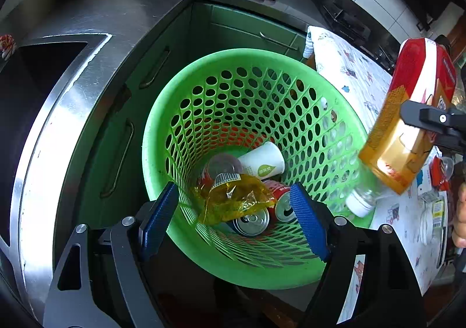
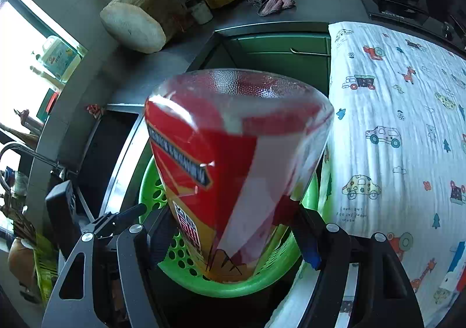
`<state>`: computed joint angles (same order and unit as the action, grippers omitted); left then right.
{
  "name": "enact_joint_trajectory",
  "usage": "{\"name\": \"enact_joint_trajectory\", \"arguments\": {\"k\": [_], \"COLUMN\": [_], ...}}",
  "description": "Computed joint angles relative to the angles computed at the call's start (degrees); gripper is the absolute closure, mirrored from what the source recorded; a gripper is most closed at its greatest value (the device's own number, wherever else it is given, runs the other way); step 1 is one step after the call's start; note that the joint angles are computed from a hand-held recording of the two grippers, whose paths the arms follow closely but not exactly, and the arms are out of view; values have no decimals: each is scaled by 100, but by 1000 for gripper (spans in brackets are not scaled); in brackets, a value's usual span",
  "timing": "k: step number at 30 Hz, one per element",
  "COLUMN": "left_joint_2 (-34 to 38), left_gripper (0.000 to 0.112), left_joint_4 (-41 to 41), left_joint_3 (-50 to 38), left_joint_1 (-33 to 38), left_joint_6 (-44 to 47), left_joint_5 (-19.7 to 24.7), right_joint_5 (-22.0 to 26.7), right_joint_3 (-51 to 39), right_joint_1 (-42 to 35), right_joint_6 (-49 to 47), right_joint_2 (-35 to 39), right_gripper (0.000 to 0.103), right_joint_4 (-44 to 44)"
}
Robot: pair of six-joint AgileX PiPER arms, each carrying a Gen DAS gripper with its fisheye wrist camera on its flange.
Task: Collect trash
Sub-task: 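Drop the yellow bag with the left tool while the right tool drops the carton into the green basket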
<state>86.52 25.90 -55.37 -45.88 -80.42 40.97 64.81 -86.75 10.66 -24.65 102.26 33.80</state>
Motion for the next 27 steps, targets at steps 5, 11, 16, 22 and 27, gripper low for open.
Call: {"name": "enact_joint_trajectory", "arguments": {"k": [5,11,16,22,27], "left_joint_2": [-152,-158,-83,-10,6], "left_gripper": [34,34,34,34,34], "left_joint_4": [95,194,204,211,231], "left_joint_3": [-12,-149,-262,-388,-474], "left_joint_1": [-29,-142,-197,-290,-366], "left_joint_6": [-94,-161,-217,-242,-290], "left_joint_5": [92,246,290,371,432], "right_joint_5": [31,20,13,119,272], "right_joint_3": [-61,70,265,297,377], "right_joint_1": [204,143,-28,-129,-354], "right_joint_6": [72,-57,-387,-546,-708], "right_joint_2": [180,118,-120,-330,-512], "right_gripper": [28,23,18,16,16], "right_joint_4": [-53,41,198,322,445]}}
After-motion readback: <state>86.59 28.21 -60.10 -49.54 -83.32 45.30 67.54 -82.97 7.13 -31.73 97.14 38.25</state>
